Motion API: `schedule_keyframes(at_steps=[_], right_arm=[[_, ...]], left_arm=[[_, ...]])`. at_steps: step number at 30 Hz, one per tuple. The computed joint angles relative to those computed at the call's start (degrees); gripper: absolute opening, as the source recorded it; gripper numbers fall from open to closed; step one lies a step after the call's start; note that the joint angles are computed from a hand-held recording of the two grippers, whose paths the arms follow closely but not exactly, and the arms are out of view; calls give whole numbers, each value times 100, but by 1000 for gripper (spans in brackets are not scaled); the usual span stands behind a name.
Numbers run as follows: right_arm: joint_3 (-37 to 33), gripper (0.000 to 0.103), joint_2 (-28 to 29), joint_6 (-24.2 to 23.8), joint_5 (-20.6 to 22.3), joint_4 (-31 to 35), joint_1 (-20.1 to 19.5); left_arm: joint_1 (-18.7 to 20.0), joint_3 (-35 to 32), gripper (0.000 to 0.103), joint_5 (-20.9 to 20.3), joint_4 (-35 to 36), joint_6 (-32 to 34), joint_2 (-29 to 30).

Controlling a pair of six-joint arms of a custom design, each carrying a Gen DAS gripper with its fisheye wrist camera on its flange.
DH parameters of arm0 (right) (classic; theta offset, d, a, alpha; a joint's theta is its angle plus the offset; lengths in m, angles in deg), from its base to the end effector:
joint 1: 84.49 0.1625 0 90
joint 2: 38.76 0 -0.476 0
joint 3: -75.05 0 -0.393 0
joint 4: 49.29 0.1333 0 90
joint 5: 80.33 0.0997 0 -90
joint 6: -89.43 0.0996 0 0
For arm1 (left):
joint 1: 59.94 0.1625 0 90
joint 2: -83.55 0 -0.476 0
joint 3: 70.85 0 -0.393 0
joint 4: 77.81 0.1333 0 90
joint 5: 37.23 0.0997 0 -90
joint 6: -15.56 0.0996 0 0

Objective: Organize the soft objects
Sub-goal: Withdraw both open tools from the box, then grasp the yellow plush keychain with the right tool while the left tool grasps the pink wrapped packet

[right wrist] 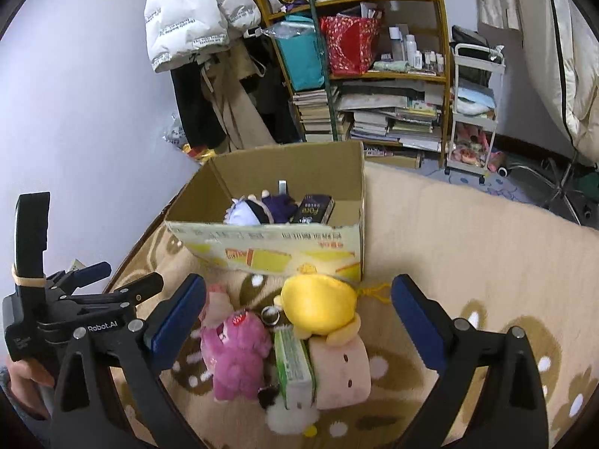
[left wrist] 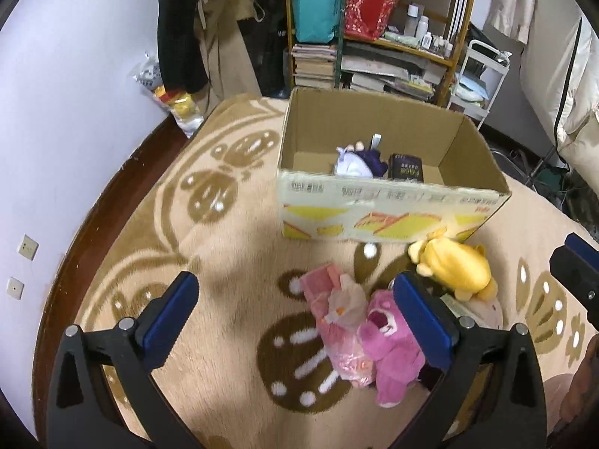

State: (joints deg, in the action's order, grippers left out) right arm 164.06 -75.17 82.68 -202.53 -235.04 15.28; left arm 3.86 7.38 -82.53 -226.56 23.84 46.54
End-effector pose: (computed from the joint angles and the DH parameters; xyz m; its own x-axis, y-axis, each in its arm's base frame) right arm 0.2067 -0.7276 0.1395 -0.8750 0.1296 0.4665 -0.2282 0.7393 -0.6335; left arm -0.1673 -0.8005 0.1526 -0.6631 0.2456 -0.7071 0.5219 0.8289 -0.2015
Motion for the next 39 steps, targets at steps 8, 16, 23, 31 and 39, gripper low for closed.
schedule_keyframes(at_steps=[8, 16, 23, 31, 39], right_arm=[[109, 103, 88, 76, 60, -173, -142], [9, 103, 194, 271, 171, -38, -376], [-265, 103, 387, 309, 236, 282, -514], [-497, 103, 539, 363, 395, 614, -657], [-624, 100, 641, 315, 326, 912, -693]], left_arm=[[147, -148, 103, 40, 353, -285, 145], [336, -509, 102, 5, 944, -509, 444], [435, -813, 103, 34, 1333, -766, 666], [470, -1265, 102, -49, 1969, -1031, 941], [531, -1481, 102, -82, 2195, -1412, 1102]])
